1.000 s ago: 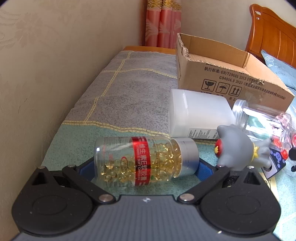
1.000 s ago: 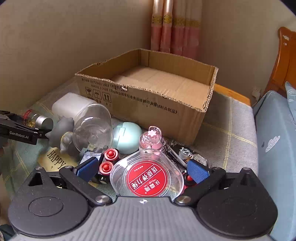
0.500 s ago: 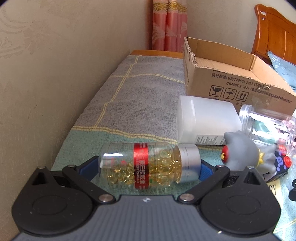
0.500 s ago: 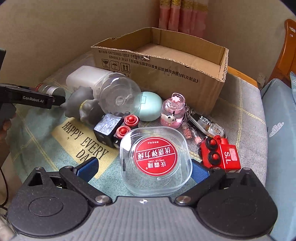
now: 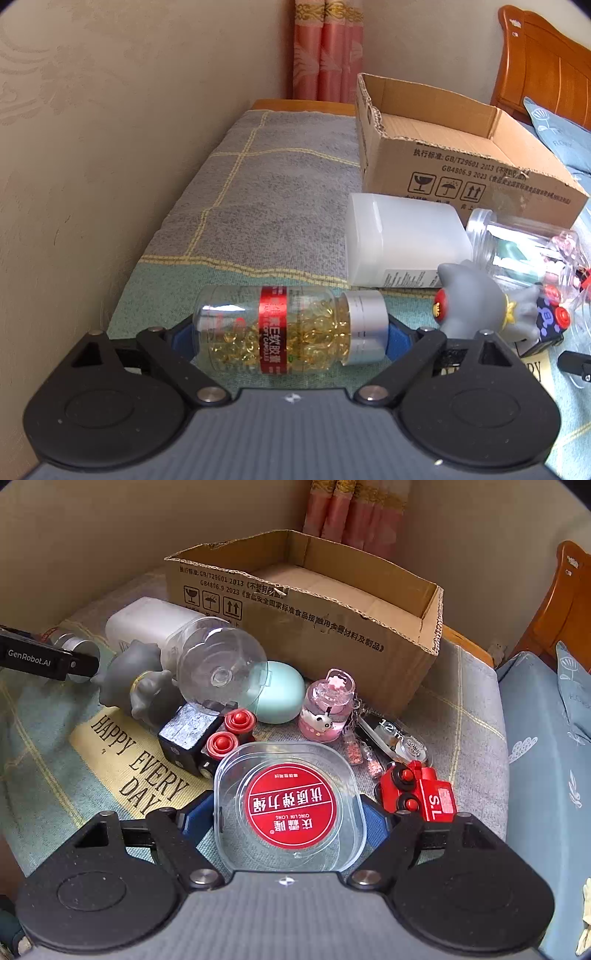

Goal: Organize rigid objects
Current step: 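Lift the capsule bottle with the left gripper while the right gripper grasps the red-lid container, then release the capsule bottle and the red-lid container into the cardboard box with both grippers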

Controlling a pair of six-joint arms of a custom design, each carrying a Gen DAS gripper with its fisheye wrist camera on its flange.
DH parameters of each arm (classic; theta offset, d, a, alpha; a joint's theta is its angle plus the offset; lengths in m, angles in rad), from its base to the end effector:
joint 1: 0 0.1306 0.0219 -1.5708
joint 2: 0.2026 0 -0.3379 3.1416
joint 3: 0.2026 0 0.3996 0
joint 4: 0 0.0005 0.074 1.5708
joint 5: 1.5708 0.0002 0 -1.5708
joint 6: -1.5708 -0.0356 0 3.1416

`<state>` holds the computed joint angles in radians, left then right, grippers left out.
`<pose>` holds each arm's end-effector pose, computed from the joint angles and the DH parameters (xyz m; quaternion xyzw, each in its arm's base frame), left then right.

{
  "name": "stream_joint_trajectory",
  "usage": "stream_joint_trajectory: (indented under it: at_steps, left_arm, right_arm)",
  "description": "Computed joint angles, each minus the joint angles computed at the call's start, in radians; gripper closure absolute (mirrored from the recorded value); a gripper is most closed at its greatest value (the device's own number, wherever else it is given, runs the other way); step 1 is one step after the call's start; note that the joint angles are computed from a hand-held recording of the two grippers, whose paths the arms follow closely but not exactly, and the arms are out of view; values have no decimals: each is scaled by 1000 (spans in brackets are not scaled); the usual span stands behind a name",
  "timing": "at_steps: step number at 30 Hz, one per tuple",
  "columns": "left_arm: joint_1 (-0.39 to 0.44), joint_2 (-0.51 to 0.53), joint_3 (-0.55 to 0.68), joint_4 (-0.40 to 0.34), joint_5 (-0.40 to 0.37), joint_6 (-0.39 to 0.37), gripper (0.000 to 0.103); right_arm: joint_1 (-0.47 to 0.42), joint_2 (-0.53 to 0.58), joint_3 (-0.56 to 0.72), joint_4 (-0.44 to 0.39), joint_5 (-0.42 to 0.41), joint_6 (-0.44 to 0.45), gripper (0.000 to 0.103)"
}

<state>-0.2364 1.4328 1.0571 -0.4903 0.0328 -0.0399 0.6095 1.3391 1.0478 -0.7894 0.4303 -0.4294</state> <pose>0.4724 -0.1155 0.2376 0.1348 0.9287 -0.0492 0.3419 0.3734 0.2420 0.2597 -0.0336 0.9486 -0.0622 0.3086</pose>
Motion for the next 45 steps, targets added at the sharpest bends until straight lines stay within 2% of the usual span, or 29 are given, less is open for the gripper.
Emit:
stream_joint_trajectory:
  at_steps: [11,15,20,27,31,35,41,45]
  left_arm:
    - [25,-72,9,-81,58,-136,10]
    - [25,-93,38,-109,99,-163,10]
    - [2,-97,91,-102,123,-194,10]
    - [-52,14,256,-102,161,-232,10]
    - [-92,89,353,-91,145,-265,10]
    - [-118,208,511,-149,153,-274,10]
    - [-152,372,719,-203,108,-264,10]
    - [-170,447,786,-175,40,-224,10]
  right_arm:
    - [12,-48,7,-56,9,8,20]
    - [-2,-84,11,-56,-4,19,20]
    - [-25,-111,33,-30,1,56,20]
    - [-65,-114,81,20,24,128,20]
    - [-100,-99,113,43,11,162,20]
    - [-129,-78,139,50,-3,182,20]
    - [-165,-60,167,51,-20,199,20]
    - [-178,-46,179,52,-20,206,19]
